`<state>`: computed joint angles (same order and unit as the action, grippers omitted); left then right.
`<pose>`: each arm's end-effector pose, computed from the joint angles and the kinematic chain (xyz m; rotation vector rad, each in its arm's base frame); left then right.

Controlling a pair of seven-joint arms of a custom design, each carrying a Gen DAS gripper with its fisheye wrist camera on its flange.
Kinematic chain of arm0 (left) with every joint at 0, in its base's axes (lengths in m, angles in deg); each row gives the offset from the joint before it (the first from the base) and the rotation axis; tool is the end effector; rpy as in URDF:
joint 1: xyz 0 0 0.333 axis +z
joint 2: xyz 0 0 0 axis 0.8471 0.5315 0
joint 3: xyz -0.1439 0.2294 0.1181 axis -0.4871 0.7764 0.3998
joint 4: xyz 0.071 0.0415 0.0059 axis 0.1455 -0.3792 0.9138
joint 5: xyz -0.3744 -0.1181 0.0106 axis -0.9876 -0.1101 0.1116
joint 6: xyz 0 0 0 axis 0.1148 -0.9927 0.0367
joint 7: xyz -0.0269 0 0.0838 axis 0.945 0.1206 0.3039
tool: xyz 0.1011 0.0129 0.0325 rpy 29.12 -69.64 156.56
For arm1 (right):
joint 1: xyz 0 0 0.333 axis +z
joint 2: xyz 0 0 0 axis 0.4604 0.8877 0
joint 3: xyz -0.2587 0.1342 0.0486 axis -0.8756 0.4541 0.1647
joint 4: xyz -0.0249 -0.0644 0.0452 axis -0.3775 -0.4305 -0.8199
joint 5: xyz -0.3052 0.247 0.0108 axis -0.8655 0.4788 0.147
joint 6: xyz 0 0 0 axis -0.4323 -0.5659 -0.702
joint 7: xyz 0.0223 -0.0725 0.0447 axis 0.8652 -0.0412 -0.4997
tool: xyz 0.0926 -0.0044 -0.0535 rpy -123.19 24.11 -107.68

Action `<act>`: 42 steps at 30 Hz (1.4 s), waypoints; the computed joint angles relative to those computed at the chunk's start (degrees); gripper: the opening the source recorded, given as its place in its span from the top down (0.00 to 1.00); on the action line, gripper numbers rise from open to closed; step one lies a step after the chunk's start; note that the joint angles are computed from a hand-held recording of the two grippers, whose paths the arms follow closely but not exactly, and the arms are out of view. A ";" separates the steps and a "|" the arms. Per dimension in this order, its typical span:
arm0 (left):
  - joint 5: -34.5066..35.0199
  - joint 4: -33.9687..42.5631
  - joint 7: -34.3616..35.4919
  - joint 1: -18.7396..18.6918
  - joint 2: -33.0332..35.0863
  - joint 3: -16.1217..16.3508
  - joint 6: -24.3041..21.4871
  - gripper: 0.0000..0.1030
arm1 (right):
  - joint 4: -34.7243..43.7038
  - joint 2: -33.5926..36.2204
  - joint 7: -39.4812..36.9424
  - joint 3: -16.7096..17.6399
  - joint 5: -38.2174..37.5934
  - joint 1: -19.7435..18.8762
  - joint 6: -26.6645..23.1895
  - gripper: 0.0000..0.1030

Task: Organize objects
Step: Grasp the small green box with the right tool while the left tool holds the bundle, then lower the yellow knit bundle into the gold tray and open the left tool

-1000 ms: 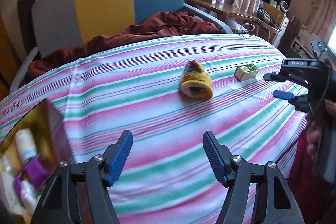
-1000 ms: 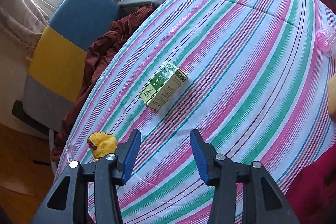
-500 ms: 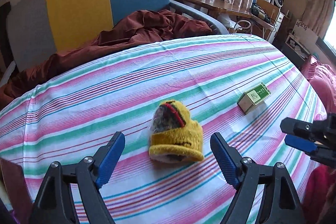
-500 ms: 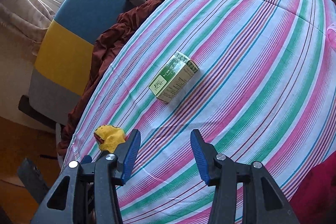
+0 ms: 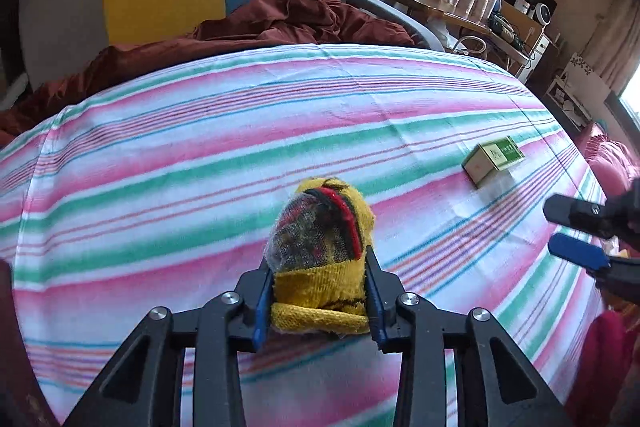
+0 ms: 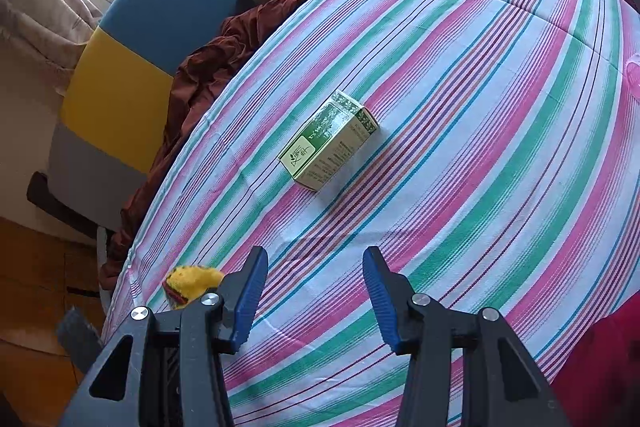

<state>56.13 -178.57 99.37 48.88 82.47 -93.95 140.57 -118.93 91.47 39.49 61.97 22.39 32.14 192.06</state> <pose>0.6126 -0.1784 0.3676 -1.7823 2.1294 -0.7801 0.6112 0.0858 0.3846 -1.2252 2.1856 0.0222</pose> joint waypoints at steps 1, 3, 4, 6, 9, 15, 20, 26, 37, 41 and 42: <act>1.31 -2.28 -1.66 -0.96 -1.52 0.93 0.90 0.62 | 0.01 0.01 0.43 -0.15 -0.54 0.14 -0.02 0.52; 2.44 -8.08 -3.82 -1.63 -5.16 1.39 3.70 0.61 | 0.07 0.02 1.17 -0.34 -1.54 0.33 -0.33 0.52; 2.75 -10.84 -4.40 -1.70 -6.71 1.30 5.60 0.61 | 0.03 0.00 1.40 -0.38 -1.91 0.37 -0.52 0.52; 4.36 -14.92 -5.93 -2.09 -8.84 1.52 9.06 0.61 | 0.20 0.14 2.58 -0.73 -3.76 0.76 -0.92 0.49; 6.52 -16.96 -6.36 -2.16 -9.36 1.64 11.92 0.61 | 0.98 0.48 3.05 -0.72 -5.75 0.88 -2.55 0.36; -1.02 -16.60 1.90 1.08 -8.94 -2.34 12.07 0.61 | 9.40 3.48 3.00 -3.06 -21.78 2.82 -11.36 0.24; -9.40 -16.09 9.00 3.16 -8.52 -5.23 12.32 0.60 | 20.17 10.23 1.20 -4.80 -33.35 3.38 -18.81 0.24; -16.63 -15.58 14.88 3.58 -8.17 -6.43 12.51 0.58 | 28.70 16.27 -4.07 -4.46 -36.42 2.87 -23.19 0.24; -19.27 -15.43 17.10 2.47 -7.66 -5.80 13.53 0.57 | 40.71 25.79 -3.31 -4.84 -36.91 3.12 -30.10 0.28; -19.49 -15.50 17.43 2.58 -7.54 -6.02 13.96 0.57 | 35.58 22.08 -3.95 -3.03 -34.68 2.95 -28.37 0.28; -19.39 -15.56 17.36 2.51 -7.57 -5.96 14.06 0.57 | 33.81 20.78 -3.97 -2.61 -34.20 3.20 -28.01 0.28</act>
